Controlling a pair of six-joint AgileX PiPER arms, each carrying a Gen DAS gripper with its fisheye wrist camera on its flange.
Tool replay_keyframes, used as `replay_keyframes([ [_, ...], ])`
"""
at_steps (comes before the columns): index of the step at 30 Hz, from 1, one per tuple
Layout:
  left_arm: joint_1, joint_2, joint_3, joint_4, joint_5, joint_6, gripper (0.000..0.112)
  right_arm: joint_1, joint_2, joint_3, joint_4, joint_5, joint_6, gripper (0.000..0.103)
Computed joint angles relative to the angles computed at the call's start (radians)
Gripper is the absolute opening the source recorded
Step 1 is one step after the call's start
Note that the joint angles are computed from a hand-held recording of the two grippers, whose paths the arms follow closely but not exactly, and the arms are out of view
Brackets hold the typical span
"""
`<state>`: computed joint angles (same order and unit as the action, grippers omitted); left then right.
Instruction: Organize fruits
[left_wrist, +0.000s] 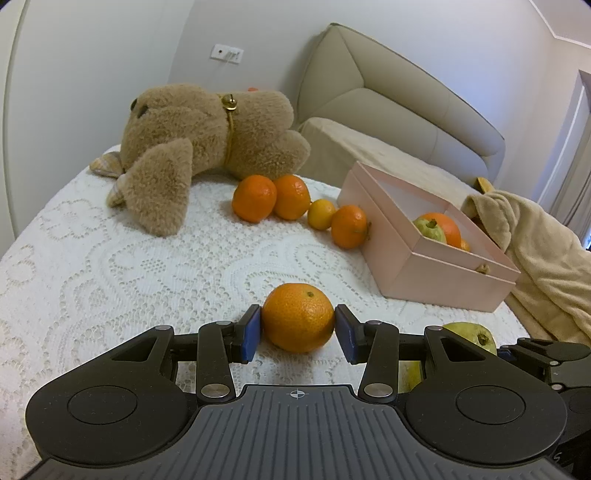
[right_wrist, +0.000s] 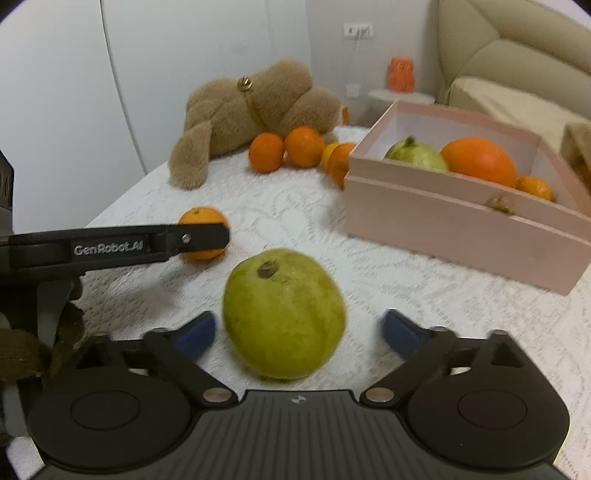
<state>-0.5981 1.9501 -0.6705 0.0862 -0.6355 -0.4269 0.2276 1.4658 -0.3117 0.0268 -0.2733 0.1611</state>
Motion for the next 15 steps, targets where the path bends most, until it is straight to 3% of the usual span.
replay_keyframes([
  [4, -0.015, -0.008, 0.0, -0.038, 0.017, 0.037, 0.048, 0.043, 0.005, -0.041, 0.243, 0.074, -0.249, 0.103],
  [9, -0.018, -0.01, 0.002, -0.047, 0.023, 0.053, 0.048, 0.069, 0.015, -0.003, 0.276, -0.016, -0.275, 0.103],
  [15, -0.02, -0.01, -0.001, -0.05, 0.027, 0.06, 0.048, 0.089, -0.012, 0.004, 0.452, -0.035, -0.435, 0.081],
])
